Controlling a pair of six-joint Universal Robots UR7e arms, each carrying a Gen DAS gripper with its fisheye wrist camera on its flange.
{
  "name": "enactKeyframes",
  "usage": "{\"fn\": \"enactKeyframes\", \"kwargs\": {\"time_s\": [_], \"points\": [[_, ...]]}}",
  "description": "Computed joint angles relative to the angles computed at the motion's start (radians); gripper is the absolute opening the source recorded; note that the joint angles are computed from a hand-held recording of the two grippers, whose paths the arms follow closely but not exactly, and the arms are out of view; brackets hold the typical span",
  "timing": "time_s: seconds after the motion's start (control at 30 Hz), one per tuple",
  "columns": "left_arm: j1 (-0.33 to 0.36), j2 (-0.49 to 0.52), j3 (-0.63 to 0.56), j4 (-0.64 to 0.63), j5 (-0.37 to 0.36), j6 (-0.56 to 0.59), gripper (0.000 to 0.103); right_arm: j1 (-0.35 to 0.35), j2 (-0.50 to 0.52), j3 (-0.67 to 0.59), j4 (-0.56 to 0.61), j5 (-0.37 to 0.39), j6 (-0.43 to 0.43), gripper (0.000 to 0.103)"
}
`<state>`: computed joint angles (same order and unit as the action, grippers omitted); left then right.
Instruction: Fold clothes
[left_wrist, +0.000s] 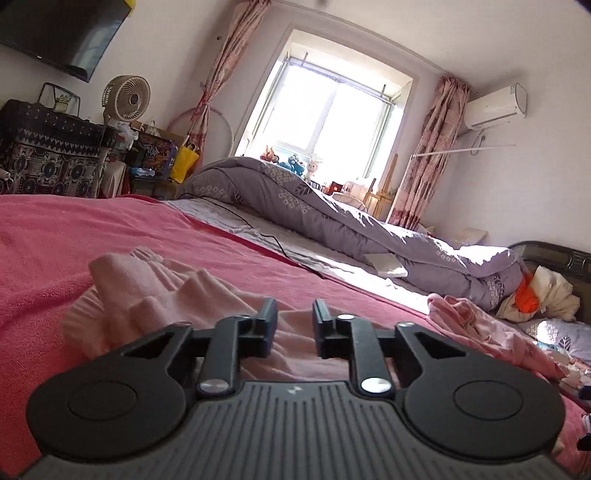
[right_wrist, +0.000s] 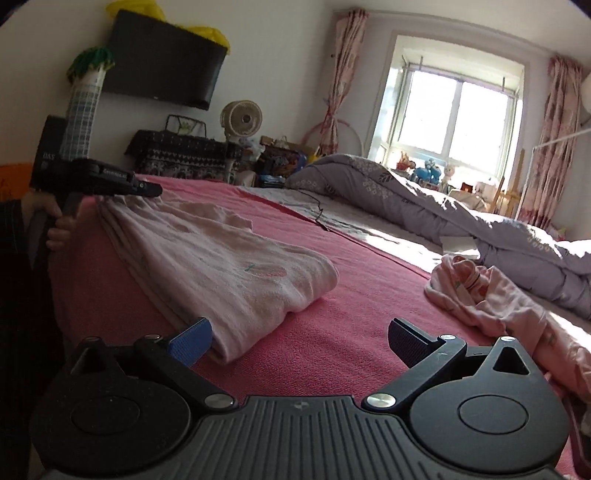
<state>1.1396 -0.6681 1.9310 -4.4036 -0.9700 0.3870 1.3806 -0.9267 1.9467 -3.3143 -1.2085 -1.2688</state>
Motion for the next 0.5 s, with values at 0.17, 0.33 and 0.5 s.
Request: {"fn": "enactKeyframes", "kwargs": {"time_s": [0.17, 0.33, 0.5], "points": [[-0.008, -0.015, -0.022, -0.043, 0.12, 0.083, 0.056, -0.019, -0.073, -0.059, 0.193, 0.184, 0.267, 0.103], [0.01, 0.031, -0.078, -0.05, 0.192, 0.118, 0.056, 0.071, 0.101, -0.211, 0.15, 0.185, 0.473, 0.085], [0.015, 0.044, -0.087, -0.068, 0.184, 0.202, 0.057, 0.141, 0.26, -0.383, 0.277, 0.0, 0.549, 0.067]]}}
